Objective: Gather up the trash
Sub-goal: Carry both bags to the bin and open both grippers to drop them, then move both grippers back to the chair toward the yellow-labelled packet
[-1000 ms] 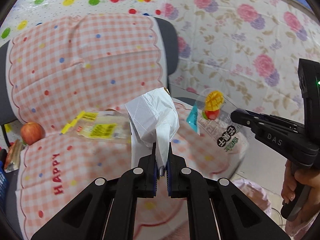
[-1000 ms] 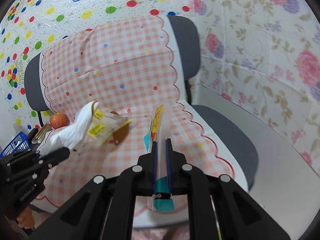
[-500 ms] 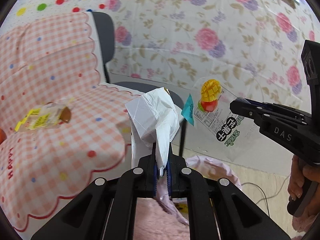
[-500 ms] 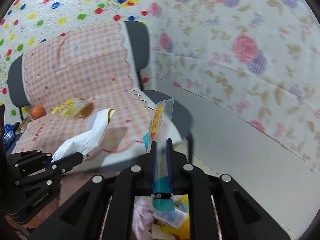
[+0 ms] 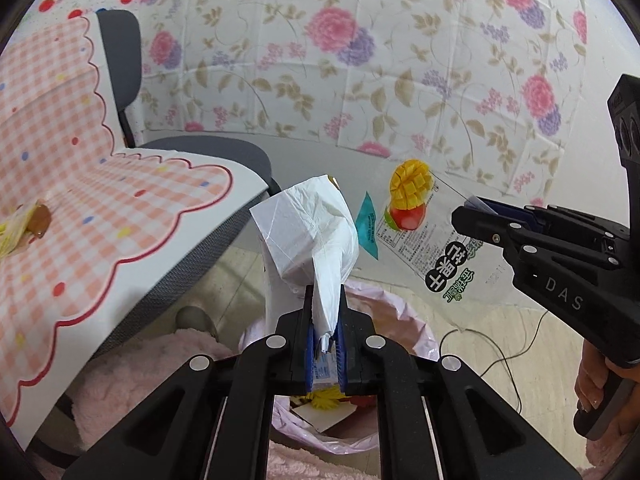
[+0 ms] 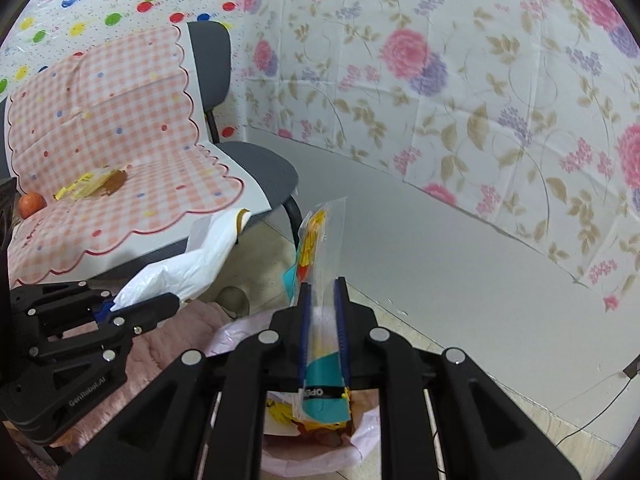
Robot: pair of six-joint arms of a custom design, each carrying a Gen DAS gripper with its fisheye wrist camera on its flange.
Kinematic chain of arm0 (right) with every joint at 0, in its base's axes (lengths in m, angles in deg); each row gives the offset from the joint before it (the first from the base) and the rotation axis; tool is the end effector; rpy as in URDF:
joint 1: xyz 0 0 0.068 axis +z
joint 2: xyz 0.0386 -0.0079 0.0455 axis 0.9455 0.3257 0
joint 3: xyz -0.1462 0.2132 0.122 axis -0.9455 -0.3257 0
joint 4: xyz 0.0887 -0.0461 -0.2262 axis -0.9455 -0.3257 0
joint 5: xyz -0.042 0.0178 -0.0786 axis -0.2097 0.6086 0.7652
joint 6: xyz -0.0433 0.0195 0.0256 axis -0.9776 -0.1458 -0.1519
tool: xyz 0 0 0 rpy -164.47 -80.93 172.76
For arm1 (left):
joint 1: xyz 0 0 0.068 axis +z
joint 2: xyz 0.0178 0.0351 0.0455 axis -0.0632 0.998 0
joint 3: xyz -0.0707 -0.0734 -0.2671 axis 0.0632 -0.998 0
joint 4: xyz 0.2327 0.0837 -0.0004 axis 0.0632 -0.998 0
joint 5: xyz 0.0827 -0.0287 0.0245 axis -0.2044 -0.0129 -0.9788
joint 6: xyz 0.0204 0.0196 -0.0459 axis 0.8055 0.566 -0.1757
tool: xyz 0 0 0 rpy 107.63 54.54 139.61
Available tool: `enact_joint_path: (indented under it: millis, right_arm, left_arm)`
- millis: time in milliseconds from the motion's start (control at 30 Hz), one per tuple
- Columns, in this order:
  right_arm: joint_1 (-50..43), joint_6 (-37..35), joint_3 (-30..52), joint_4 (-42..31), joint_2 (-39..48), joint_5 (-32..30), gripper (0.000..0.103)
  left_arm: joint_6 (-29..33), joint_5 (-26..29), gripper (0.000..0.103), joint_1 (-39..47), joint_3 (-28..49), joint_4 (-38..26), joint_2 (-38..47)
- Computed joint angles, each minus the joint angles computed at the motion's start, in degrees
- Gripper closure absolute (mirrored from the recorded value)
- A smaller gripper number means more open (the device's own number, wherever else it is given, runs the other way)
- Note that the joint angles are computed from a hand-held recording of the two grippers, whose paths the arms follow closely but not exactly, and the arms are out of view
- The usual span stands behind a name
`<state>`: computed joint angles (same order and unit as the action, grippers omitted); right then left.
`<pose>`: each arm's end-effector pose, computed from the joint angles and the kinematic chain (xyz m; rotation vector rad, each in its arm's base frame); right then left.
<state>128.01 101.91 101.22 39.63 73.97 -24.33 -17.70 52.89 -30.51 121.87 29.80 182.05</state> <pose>0.1674 0.2066 0.1271 0.3150 2.1874 -0.2330 0.2631 -0.1483 0.0996 0.9231 2.1207 -0.5895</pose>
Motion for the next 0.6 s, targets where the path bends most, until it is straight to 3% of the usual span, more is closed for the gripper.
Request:
enact_joint_path:
  millis: [167,300,400,533,600]
  right_arm:
    - [-2.44,-1.17,-3.29,5.57,1.23,-3.28,0.088]
    - [-5.23,-3.22,-5.46,12.01,3.49,-6.72,0.085]
    - [-7.0,-4.26,-6.47,15.91,5.67,-9.47,0.08]
    - [-8.37,-4.46,-7.14,18.16,7.09,-11.83,0.067]
    - [-8.27,-3.81,-7.3,16.59,5.61,-11.23,0.067]
  left_arm:
    - [0.24,-1.88,0.086,-2.03,2.96,-2.52,2.5]
    - [-0.09,-2.35,0.06,-2.17,5.38,-5.03,4.24]
    - [-0.43,-1.39,0.049,-1.33,5.86,-5.57,4.41]
    - [-1.64,-0.14,0.043,1.48,5.36,-5.65,2.7]
    - [-2.18,-0.6,0.043,2.9,4.77,-5.53,1.06]
